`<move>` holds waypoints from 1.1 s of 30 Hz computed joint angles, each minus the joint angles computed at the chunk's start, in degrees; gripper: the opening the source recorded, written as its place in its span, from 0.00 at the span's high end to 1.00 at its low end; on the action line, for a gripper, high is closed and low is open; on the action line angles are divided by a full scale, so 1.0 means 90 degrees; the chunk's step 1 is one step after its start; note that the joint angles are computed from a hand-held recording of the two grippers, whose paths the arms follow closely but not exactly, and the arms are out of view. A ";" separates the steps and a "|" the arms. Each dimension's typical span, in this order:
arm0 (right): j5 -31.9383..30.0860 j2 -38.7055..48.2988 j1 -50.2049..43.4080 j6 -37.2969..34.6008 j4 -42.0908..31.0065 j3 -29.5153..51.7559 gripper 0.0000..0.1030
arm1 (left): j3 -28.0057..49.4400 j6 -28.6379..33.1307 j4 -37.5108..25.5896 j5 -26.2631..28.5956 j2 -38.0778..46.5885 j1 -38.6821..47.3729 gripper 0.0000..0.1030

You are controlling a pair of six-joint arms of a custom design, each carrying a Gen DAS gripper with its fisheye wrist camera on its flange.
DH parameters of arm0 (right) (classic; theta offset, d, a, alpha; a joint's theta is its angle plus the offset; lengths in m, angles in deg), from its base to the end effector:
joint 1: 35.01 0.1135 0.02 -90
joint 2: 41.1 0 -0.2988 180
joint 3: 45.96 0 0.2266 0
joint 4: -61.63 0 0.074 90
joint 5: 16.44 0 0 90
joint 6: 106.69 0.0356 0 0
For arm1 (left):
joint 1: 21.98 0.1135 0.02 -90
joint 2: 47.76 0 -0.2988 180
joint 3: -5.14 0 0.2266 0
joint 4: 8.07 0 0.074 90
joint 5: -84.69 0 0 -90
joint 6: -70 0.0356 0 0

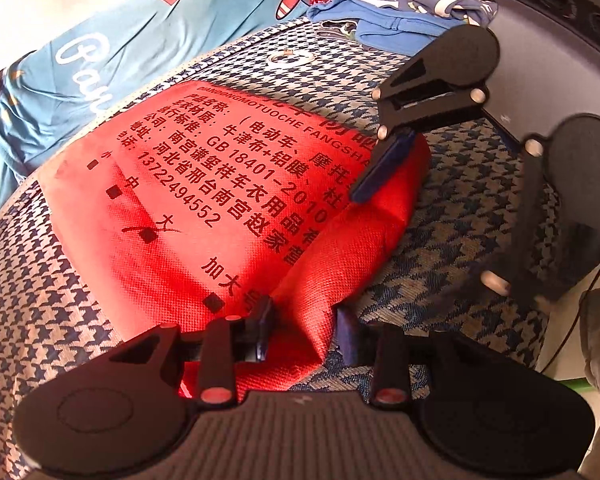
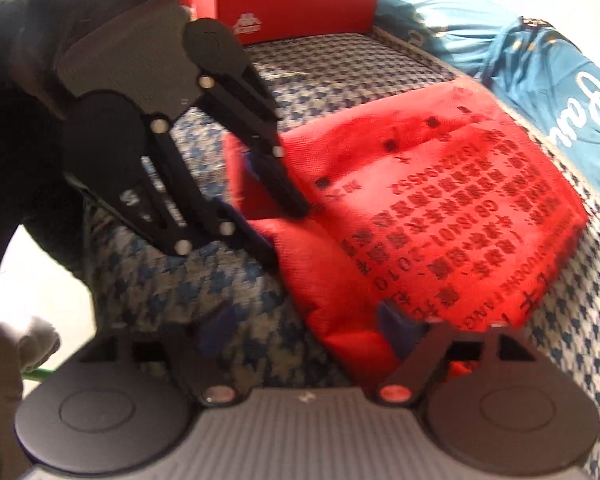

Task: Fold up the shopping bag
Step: 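Hold the bag edge with the left gripper while the right gripper tucks the folded side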

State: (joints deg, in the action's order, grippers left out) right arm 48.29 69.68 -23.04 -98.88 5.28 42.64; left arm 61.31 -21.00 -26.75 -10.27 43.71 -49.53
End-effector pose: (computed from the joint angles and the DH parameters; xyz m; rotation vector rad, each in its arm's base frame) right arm 0.3460 0.0889 0.2032 -2.0237 1.7987 0.3400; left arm 0.2470 -0.1254 0.1927 0.5420 2.4512 -0.0959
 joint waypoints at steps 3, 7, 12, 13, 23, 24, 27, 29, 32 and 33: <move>0.0301 -0.0368 0.0115 -0.0208 0.0597 -0.0617 0.00 | 0.0008 -0.0006 -0.0061 0.0001 -0.0032 -0.0010 0.67; 0.0447 -0.0604 0.0183 0.0021 0.1056 -0.1034 0.00 | 0.0011 -0.0026 -0.0078 0.0008 -0.0041 -0.0011 0.67; 0.0431 -0.0759 0.0172 0.0006 0.1515 -0.1409 0.00 | -0.0015 -0.0058 -0.0049 0.0007 -0.0051 -0.0019 0.67; 0.0408 -0.0739 0.0154 0.0008 0.1527 -0.1409 0.00 | -0.0016 -0.0056 -0.0038 0.0009 -0.0043 -0.0016 0.67; 0.0408 -0.1351 0.0160 -0.0199 0.2673 -0.2269 0.52 | -0.0036 0.0010 -0.0010 -0.0010 -0.0055 -0.0037 0.67; 0.0374 -0.1395 0.0143 -0.0289 0.2793 -0.2349 0.58 | -0.0032 0.0006 -0.0015 0.0006 -0.0056 -0.0027 0.67; 0.0310 -0.1329 0.0068 -0.0209 0.2711 -0.2215 0.74 | -0.0026 0.0003 -0.0023 0.0036 -0.0057 -0.0007 0.67; 0.0256 -0.1270 0.0032 -0.0204 0.2524 -0.2055 0.75 | -0.0021 -0.0002 -0.0030 0.0056 -0.0058 0.0001 0.67; 0.0279 -0.1286 0.0030 -0.0466 0.2771 -0.2172 0.75 | -0.0005 0.0067 0.0000 0.0097 -0.0010 0.0022 0.67; 0.0318 -0.1298 0.0049 -0.0557 0.2864 -0.2224 0.75 | -0.0008 0.0067 0.0001 0.0098 -0.0012 0.0024 0.67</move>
